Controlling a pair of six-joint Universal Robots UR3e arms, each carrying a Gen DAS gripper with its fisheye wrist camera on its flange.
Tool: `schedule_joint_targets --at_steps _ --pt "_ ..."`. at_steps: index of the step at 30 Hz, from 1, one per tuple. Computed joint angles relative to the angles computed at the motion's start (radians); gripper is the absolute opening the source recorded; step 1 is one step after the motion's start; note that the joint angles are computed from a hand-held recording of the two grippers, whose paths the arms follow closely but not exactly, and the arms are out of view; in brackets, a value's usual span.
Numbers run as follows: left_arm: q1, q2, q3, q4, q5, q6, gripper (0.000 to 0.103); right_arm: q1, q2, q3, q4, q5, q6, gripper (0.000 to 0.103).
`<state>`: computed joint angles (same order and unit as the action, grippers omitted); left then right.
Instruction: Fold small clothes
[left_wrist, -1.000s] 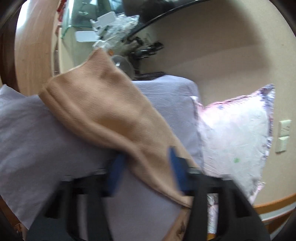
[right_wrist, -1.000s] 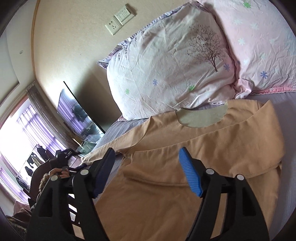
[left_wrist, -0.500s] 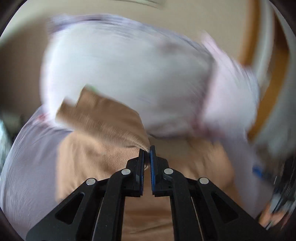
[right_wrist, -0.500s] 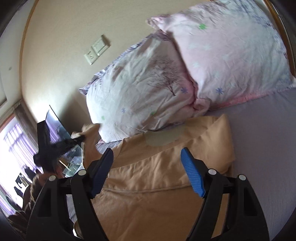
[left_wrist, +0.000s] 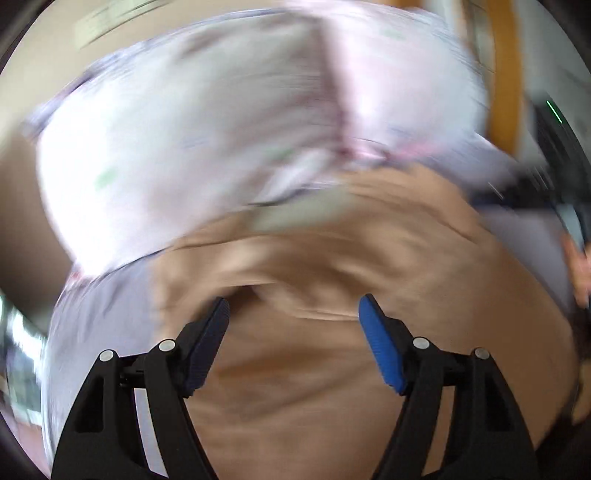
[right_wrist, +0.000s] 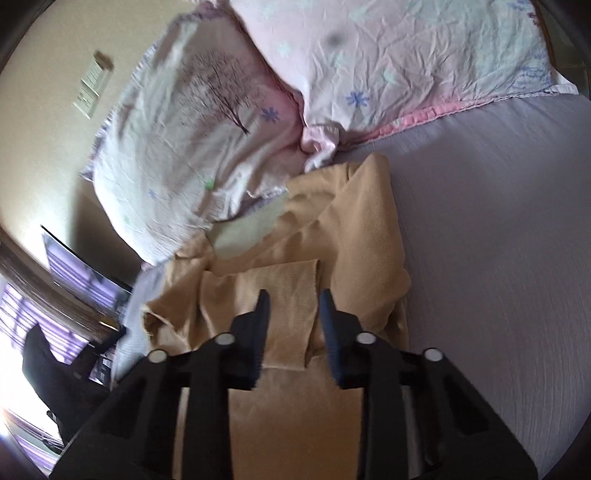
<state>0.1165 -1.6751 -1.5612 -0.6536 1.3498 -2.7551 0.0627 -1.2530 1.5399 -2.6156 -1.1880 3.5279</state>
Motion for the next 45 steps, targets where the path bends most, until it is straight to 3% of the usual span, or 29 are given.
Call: schedule_joint_targets --at_steps 4,6,7,9,10,13,15,16,18,20,21,23,24,25,28,30,33,35,37,38,39,40,42,44,45 --pt "0.121 -0.076 0.100 -0.089 -0.055 -0.079 0.074 0.054 0.120 -0.188 0.172 -0.088 -0.023 0.027" --pt "0.149 -0.112 0.123 -0.116 -0.072 -0.094 0.074 0.076 0.153 -0.207 0.170 -0.099 -0.039 0.027" --pt "0.147 -0.146 0.155 -0.125 -0.064 -0.098 0.074 0.092 0.154 -0.208 0.160 -0.135 -0.056 0.021" --pt "0.142 -0.175 0.167 -0.125 -0.049 -0.102 0.074 0.111 0.166 -0.222 0.171 -0.098 -0.104 0.003" --pt "0.140 -0.191 0.180 -0.137 -0.046 -0.100 0.074 0.121 0.163 -0.233 0.183 -0.116 -0.121 0.002" --pt "0.148 -0.172 0.135 -0.142 -0.042 -0.079 0.074 0.171 0.110 -0.176 0.010 -0.289 -0.144 0.002" --pt "0.146 -0.153 0.105 -0.133 -0.030 -0.064 0.074 0.179 0.071 -0.159 -0.041 -0.404 -0.091 0.002" --pt "0.142 -0.148 0.096 -0.129 -0.025 -0.059 0.074 0.184 0.074 -0.163 -0.056 -0.497 -0.083 0.002" --pt "0.140 -0.147 0.093 -0.140 -0.031 -0.046 0.074 0.168 0.108 -0.216 0.054 -0.533 -0.071 0.003" --pt "0.126 -0.150 0.086 -0.127 -0.008 -0.040 0.074 0.142 0.148 -0.254 0.177 -0.495 -0.068 0.005" --pt "0.118 -0.151 0.083 -0.122 0.005 -0.034 0.074 0.137 0.133 -0.222 0.146 -0.480 -0.050 0.005" --pt "0.117 -0.143 0.069 -0.112 0.007 -0.031 0.074 0.128 0.072 -0.146 0.042 -0.475 -0.019 0.018" --pt "0.125 -0.134 0.062 -0.113 -0.006 -0.030 0.075 0.122 0.051 -0.117 -0.023 -0.460 -0.025 0.030" --pt "0.132 -0.131 0.061 -0.118 -0.020 -0.030 0.077 0.124 0.047 -0.106 -0.072 -0.451 -0.039 0.034" --pt "0.137 -0.145 0.076 -0.131 -0.028 -0.039 0.078 0.117 0.090 -0.196 0.015 -0.351 -0.085 0.035" --pt "0.130 -0.149 0.067 -0.112 -0.018 -0.037 0.079 0.091 0.143 -0.261 0.175 -0.267 -0.080 0.039" --pt "0.119 -0.142 0.054 -0.102 -0.003 -0.026 0.080 0.089 0.147 -0.229 0.140 -0.258 -0.123 0.040" --pt "0.157 -0.089 0.028 -0.147 -0.073 -0.007 0.079 0.083 0.094 -0.176 0.135 -0.230 -0.075 0.040" --pt "0.229 0.005 -0.031 -0.210 -0.190 0.047 0.079 0.046 -0.021 -0.038 0.063 -0.137 -0.097 0.052" --pt "0.280 0.073 -0.076 -0.251 -0.260 0.093 0.079 0.036 -0.099 0.054 0.014 -0.092 -0.118 0.055" --pt "0.371 0.173 -0.120 -0.376 -0.374 0.197 0.079 0.020 -0.169 0.157 -0.055 -0.040 -0.139 0.064" --pt "0.456 0.237 -0.122 -0.542 -0.468 0.325 0.079 -0.018 -0.273 0.262 -0.064 0.047 -0.203 0.073" --pt "0.650 0.377 -0.118 -0.960 -0.609 0.638 0.080 -0.113 -0.457 0.449 -0.041 0.243 -0.340 0.078" --pt "0.841 0.461 -0.081 -1.379 -0.651 0.965 0.080 -0.214 -0.666 0.598 0.126 0.418 -0.518 0.081" --pt "0.944 0.471 -0.033 -1.589 -0.616 1.122 0.080 -0.243 -0.771 0.650 0.223 0.443 -0.561 0.084"
